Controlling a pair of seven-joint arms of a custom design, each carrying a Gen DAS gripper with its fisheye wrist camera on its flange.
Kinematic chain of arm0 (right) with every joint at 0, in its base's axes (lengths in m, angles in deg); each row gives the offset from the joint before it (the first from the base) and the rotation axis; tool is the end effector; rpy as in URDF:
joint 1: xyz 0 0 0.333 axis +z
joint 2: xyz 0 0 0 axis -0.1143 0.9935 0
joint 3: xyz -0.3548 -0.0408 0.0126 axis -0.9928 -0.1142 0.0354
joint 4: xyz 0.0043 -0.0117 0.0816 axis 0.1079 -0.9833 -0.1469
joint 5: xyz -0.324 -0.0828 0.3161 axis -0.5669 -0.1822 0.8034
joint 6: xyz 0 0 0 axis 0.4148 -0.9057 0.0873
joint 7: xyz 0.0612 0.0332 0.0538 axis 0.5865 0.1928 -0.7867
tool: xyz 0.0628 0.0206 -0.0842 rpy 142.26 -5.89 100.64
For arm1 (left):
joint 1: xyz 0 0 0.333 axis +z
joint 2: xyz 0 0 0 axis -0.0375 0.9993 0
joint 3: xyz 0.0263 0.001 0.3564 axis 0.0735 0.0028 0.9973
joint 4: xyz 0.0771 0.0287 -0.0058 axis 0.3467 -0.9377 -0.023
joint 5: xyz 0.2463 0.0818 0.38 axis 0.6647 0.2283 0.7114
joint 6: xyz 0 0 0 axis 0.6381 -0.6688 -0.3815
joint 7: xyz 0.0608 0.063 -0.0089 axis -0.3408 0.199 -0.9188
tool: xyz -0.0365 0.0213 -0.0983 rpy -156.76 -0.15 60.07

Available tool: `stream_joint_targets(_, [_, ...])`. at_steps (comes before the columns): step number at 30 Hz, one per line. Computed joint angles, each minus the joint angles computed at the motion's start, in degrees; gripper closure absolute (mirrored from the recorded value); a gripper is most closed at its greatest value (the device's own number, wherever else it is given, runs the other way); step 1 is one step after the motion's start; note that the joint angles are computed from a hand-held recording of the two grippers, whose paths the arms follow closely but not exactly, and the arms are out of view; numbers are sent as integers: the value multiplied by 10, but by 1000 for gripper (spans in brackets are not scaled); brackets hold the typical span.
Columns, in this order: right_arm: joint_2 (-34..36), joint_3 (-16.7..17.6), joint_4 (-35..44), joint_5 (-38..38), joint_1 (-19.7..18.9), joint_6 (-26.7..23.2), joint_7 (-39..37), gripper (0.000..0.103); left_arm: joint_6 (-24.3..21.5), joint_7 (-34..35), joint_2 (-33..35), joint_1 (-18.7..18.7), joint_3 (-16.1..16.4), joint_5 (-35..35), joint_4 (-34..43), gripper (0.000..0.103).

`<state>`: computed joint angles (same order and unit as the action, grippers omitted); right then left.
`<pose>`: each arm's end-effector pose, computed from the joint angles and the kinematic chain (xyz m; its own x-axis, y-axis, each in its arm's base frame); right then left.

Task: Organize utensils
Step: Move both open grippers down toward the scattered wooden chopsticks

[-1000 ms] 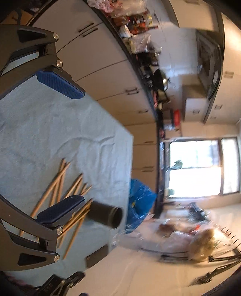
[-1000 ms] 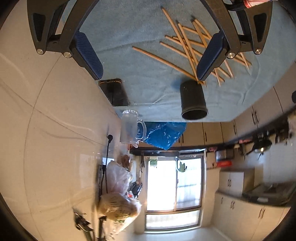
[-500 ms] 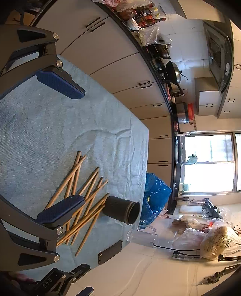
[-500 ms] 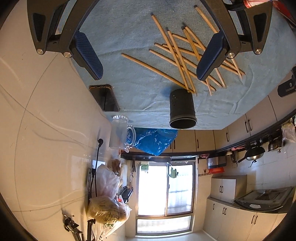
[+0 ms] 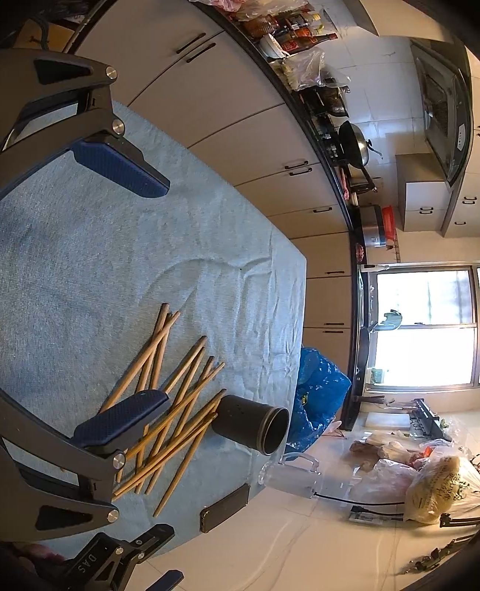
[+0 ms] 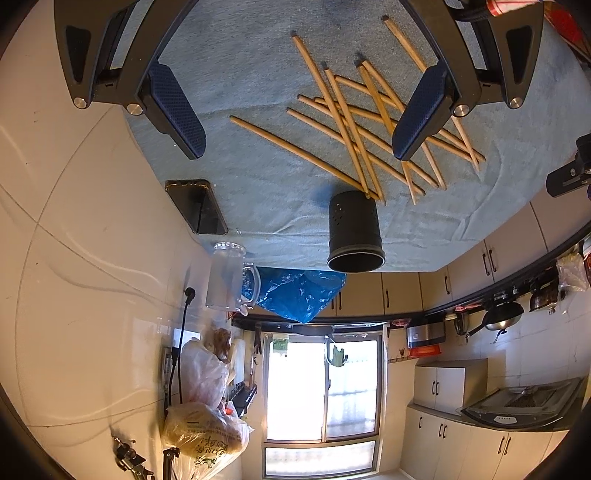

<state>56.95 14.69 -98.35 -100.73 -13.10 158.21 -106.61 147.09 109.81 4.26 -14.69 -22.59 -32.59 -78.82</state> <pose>0.4408 0.0433 0.4697 -0.4243 -0.9048 0.0371 -0.4740 0.1870 -0.8605 0.6523 -0.1939 0.4662 -0.3207 -0.9467 -0.0308 -0.5677 0.2182 -0.7938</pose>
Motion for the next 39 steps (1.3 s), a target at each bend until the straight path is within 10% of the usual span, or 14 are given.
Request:
stream_joint_targets(29, [52,-16,12,34,-12,46,-40,0,-63,-84,48,-16,34,64,56,0])
stream_joint_targets(39, [132,-114,41,276,58,130,-307,0,-148,5,94,69,-53,-54,122,7])
